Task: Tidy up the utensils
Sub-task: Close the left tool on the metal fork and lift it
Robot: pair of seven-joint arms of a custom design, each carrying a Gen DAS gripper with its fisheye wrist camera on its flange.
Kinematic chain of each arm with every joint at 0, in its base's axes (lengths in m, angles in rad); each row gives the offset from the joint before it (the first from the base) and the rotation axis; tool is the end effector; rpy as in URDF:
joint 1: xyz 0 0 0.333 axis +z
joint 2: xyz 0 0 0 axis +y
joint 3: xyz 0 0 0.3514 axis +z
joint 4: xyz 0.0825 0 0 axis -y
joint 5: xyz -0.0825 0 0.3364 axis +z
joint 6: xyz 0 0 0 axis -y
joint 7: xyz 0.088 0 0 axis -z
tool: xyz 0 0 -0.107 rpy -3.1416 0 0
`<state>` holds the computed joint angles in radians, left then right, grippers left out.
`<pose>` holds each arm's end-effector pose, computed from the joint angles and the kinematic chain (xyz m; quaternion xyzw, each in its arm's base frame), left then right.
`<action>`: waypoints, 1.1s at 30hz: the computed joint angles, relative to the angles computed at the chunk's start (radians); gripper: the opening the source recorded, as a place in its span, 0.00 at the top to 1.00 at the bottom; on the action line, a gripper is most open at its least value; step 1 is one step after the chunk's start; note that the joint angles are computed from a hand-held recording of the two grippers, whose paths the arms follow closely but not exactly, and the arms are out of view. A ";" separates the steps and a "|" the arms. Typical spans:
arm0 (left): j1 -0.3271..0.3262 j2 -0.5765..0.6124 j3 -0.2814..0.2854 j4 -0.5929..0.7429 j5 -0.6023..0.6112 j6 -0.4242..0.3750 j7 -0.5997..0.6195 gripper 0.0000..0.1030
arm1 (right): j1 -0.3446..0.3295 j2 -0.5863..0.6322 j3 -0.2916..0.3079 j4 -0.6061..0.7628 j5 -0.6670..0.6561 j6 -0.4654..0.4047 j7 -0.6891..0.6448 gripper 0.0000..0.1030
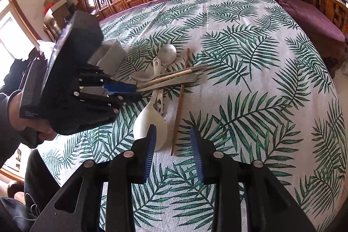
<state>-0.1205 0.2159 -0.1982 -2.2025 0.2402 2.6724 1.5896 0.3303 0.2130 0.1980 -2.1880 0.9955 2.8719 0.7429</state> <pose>0.5230 -0.1753 0.3815 -0.4934 0.8588 -0.0765 0.1148 0.5016 0.2323 0.3939 -0.7979 0.5118 -0.0118 0.3184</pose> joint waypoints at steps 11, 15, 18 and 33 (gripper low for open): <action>0.005 -0.028 0.007 -0.028 0.012 0.057 -0.029 0.85 | -0.005 -0.002 0.000 0.000 0.011 -0.003 -0.012 0.66; -0.003 -0.025 0.023 -0.024 0.068 0.041 -0.050 0.85 | -0.002 0.000 -0.003 -0.001 0.003 -0.006 -0.008 0.66; 0.005 -0.013 0.021 -0.019 0.069 0.023 -0.030 0.85 | -0.002 -0.001 -0.004 -0.002 0.001 -0.006 -0.005 0.66; 0.080 0.077 -0.043 0.105 -0.195 -0.080 0.186 0.74 | -0.005 -0.004 -0.003 0.000 0.012 -0.019 -0.012 0.64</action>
